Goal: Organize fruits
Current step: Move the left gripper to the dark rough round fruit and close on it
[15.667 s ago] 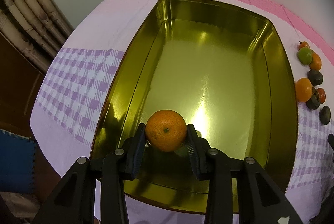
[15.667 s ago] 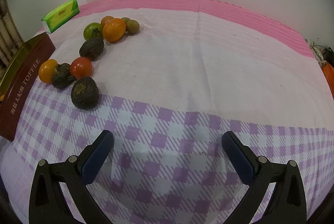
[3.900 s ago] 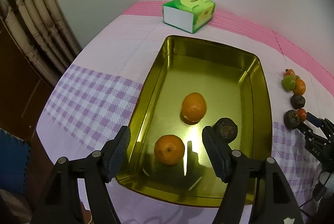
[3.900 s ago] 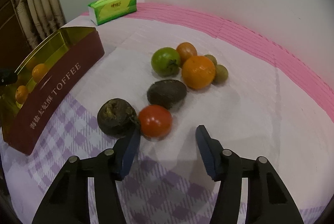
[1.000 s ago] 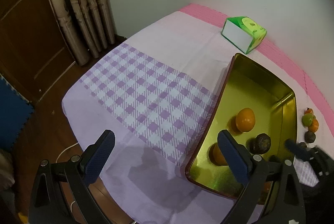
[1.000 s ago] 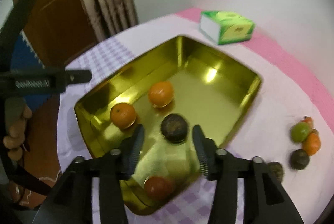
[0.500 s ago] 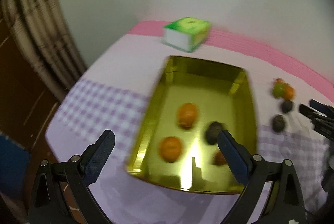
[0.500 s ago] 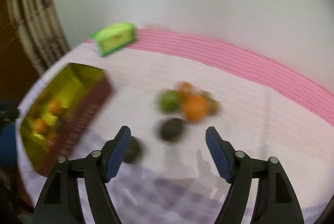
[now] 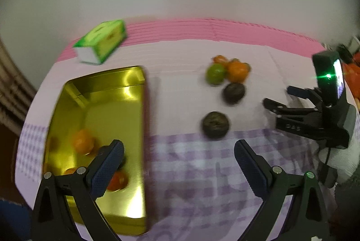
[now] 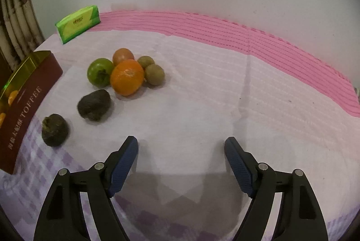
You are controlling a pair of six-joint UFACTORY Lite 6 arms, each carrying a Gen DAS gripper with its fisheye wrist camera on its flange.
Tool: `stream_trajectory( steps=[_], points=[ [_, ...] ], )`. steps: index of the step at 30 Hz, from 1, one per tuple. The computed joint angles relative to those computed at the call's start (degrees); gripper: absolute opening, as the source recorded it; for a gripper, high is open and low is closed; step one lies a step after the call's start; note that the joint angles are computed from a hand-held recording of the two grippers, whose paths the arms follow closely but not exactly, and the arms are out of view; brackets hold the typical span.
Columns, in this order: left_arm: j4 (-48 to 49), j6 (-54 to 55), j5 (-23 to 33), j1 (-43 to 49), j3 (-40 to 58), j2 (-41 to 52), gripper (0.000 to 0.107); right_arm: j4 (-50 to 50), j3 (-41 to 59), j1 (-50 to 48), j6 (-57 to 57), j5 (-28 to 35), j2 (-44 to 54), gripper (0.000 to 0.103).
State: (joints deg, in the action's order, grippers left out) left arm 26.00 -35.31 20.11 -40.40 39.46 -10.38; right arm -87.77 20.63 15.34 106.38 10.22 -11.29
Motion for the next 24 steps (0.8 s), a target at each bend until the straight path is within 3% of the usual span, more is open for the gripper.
stream_trajectory(
  steps=[3, 5, 9, 14, 20, 24],
  points=[
    [0.0, -1.0, -1.7, -2.0, 2.8, 5.1, 0.091, -10.4, -1.0, -2.3, 8.7, -1.5, -0.1, 0.089],
    [0.0, -2.1, -2.1, -2.9, 4.8, 8.6, 0.081, -17.0, -1.4, -3.6, 14.1, -2.3, 0.0, 0.093],
    [-7.9, 4.6, -3.1, -2.6, 9.8, 16.6, 0.067, -21.2, -1.6, -3.1, 18.1, -2.2, 0.1, 0.097],
    [-9.4, 5.5, -4.1, -3.0, 13.7, 22.5, 0.06, -23.2, -1.1, -3.5, 19.4, -3.0, 1.0, 0.103],
    [-14.8, 10.4, -4.4, -2.2, 17.0, 27.4, 0.044, -20.3, -1.4, -3.3, 16.6, -2.9, 0.4, 0.103],
    [-14.6, 11.0, -6.3, -1.7, 17.0, 28.2, 0.04, -19.7, -0.9, -3.0, 16.2, -2.8, 0.9, 0.103]
  ],
)
